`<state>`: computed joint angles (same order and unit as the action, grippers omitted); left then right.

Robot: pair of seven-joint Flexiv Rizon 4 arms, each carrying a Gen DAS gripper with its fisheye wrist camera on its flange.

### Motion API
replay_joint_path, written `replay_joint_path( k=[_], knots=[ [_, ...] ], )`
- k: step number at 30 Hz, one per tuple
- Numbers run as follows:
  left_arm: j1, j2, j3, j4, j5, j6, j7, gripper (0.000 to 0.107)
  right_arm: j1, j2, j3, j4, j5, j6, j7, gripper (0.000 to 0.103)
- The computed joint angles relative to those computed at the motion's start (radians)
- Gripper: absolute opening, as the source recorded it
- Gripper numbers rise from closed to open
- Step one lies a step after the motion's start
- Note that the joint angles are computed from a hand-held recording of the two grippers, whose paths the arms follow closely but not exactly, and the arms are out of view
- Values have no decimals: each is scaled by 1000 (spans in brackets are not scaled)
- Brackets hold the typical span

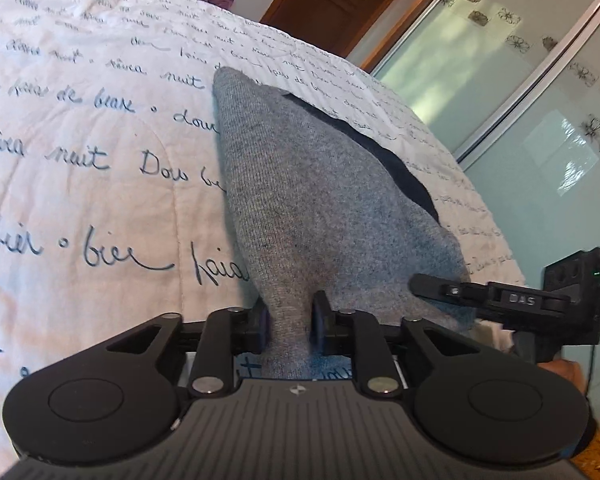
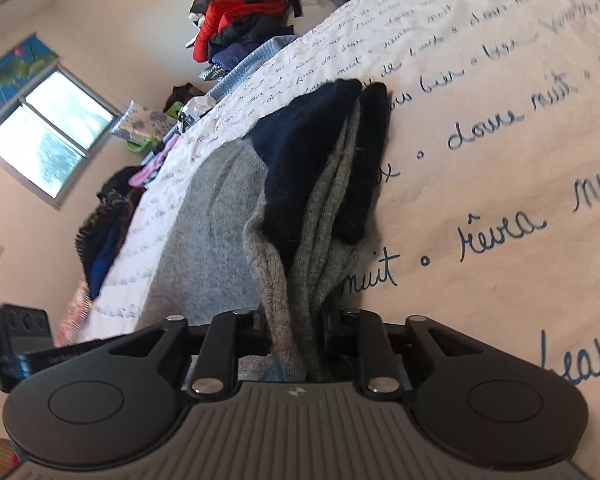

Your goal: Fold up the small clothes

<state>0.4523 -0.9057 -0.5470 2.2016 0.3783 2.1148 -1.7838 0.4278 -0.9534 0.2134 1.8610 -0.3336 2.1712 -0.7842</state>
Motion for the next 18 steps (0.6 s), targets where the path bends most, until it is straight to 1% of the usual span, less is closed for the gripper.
replay_joint_path(
  k=[1,2,3,4,5,6,7,8,9,10,12,14,16,17,18],
  knots=[
    [-43,34,42,10,-30,15,1,32,58,25,-68,22,21,7,8,32],
    [-78,63,78,20,-51,28,1,39,127,48,-149,51,44,19,21,35],
    [-120,92,121,31,-76,50,0,42,197,73,-202,70,132,6,-32,42],
    [-167,120,165,42,-107,69,-3,49,267,99,-232,77,284,-25,-149,49],
    [-214,145,209,51,-140,86,-6,58,337,116,-266,74,429,-46,-257,51],
    [-266,169,254,59,-181,100,-10,63,407,128,-312,71,547,-54,-339,53],
    [-314,189,291,62,-222,108,-14,71,472,134,-373,82,599,-49,-355,57],
    [-356,204,323,64,-258,112,-16,76,532,134,-442,106,592,-28,-314,59],
    [-397,219,352,66,-296,112,-15,78,571,136,-478,115,610,-13,-315,65],
    [-432,230,375,65,-329,110,-15,78,601,138,-497,114,644,-6,-339,72],
    [-482,240,402,62,-381,110,-22,78,673,136,-546,105,719,-7,-389,80],
    [-555,248,444,59,-454,110,-12,79,732,137,-588,92,775,-29,-434,80],
    [-645,254,497,59,-550,110,16,81,764,144,-605,83,806,-51,-473,82],
    [-676,255,512,60,-587,113,27,85,768,150,-600,81,817,-57,-485,84],
    [-700,255,523,62,-618,119,37,87,761,157,-583,79,818,-57,-497,89]
  ],
)
